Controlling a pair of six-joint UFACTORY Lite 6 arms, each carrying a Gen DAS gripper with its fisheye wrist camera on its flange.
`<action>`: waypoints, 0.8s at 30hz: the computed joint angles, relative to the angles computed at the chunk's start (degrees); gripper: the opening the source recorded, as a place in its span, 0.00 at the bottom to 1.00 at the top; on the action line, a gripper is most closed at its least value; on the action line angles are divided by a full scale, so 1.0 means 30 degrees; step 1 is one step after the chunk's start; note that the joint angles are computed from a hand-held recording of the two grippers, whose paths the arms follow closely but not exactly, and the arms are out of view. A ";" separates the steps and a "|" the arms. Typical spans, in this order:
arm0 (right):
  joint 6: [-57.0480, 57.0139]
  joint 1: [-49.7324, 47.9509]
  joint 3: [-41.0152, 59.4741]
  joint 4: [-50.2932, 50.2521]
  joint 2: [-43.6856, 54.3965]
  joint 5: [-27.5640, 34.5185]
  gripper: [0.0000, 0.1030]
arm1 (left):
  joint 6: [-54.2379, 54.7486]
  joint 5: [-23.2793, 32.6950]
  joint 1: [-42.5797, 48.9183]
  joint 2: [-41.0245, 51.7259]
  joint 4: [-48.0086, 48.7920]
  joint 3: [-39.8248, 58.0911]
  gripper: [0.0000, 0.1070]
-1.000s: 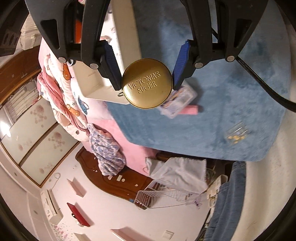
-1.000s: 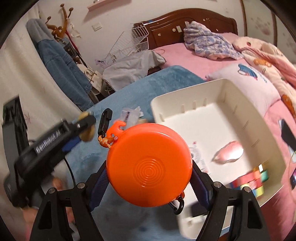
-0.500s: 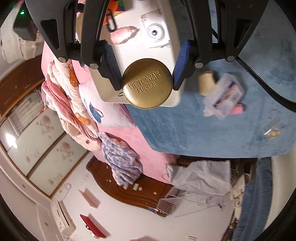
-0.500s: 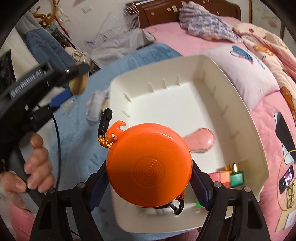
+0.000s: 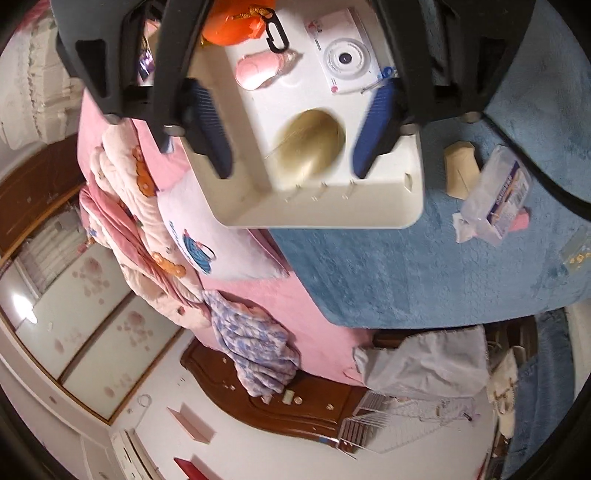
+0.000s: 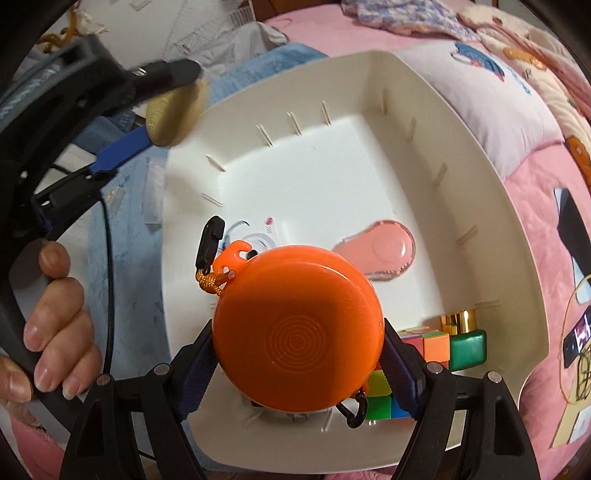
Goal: Organize rigid objects
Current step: 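Lower the gold tin and orange tape measure into the tray and open both grippers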
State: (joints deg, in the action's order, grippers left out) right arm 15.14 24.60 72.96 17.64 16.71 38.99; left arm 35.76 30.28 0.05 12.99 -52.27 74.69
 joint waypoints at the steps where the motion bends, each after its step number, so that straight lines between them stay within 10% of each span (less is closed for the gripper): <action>1: 0.0029 -0.0110 0.0107 0.0180 0.0159 0.0196 0.79 | -0.0171 -0.0387 -0.0037 -0.0192 0.0094 -0.0167 0.74; 24: 0.3019 0.0772 0.0071 -0.1647 -0.0524 -0.1130 0.81 | -0.1013 -0.1490 0.2691 -0.2155 0.1015 -0.2200 0.77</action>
